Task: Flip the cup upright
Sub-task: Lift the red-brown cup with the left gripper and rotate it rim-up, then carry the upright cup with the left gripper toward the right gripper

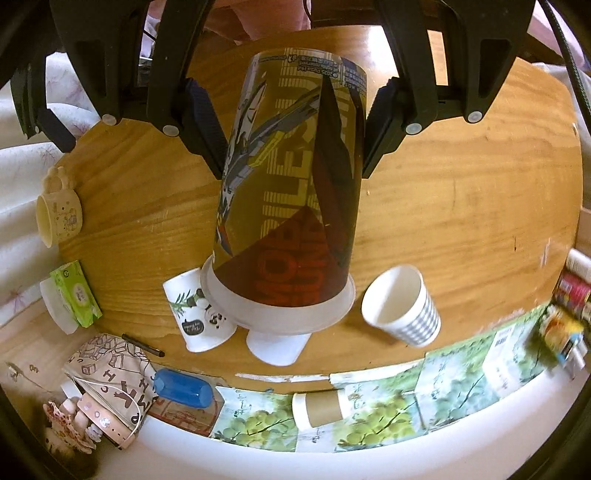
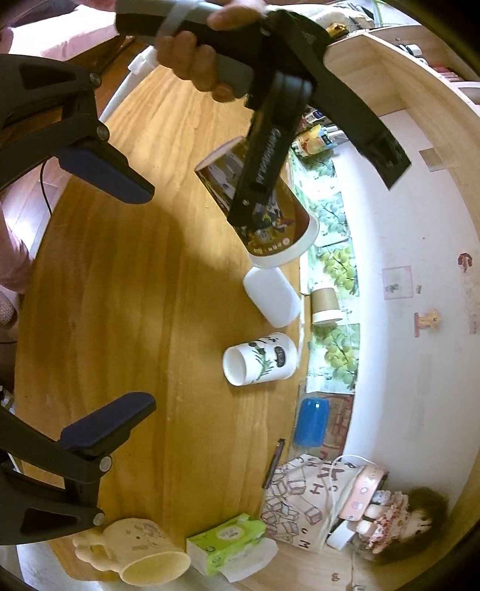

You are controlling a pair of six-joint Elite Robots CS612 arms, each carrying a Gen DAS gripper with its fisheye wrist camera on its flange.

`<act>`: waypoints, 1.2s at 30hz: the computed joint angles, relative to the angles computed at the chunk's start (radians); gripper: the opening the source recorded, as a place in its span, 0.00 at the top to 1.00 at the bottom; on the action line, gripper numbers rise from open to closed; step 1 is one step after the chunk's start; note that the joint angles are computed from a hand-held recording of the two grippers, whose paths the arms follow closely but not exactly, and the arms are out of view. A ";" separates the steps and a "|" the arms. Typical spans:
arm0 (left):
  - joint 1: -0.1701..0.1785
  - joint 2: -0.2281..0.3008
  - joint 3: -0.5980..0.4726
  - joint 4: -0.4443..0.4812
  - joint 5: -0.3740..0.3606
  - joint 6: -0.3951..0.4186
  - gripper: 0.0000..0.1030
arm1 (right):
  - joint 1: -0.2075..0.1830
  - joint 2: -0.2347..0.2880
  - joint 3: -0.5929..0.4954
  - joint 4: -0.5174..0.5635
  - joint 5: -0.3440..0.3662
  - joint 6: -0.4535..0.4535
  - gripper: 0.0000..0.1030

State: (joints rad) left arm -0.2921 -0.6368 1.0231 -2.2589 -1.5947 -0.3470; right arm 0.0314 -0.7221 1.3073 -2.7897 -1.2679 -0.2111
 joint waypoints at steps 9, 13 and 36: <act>-0.006 -0.035 0.119 -0.121 -0.018 -0.110 0.30 | -0.017 0.009 -0.028 0.114 0.025 0.018 0.01; -0.006 -0.040 0.154 -0.154 -0.035 -0.169 0.30 | -0.022 0.017 -0.041 0.142 0.026 0.014 0.01; -0.009 -0.039 0.206 -0.199 -0.085 -0.233 0.30 | -0.022 0.035 -0.068 0.209 0.029 -0.018 0.01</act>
State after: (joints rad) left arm -0.3011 -0.6758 1.2286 -2.4581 -1.6800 -0.5795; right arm 0.0091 -0.6875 1.2391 -2.5802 -1.2392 -0.2290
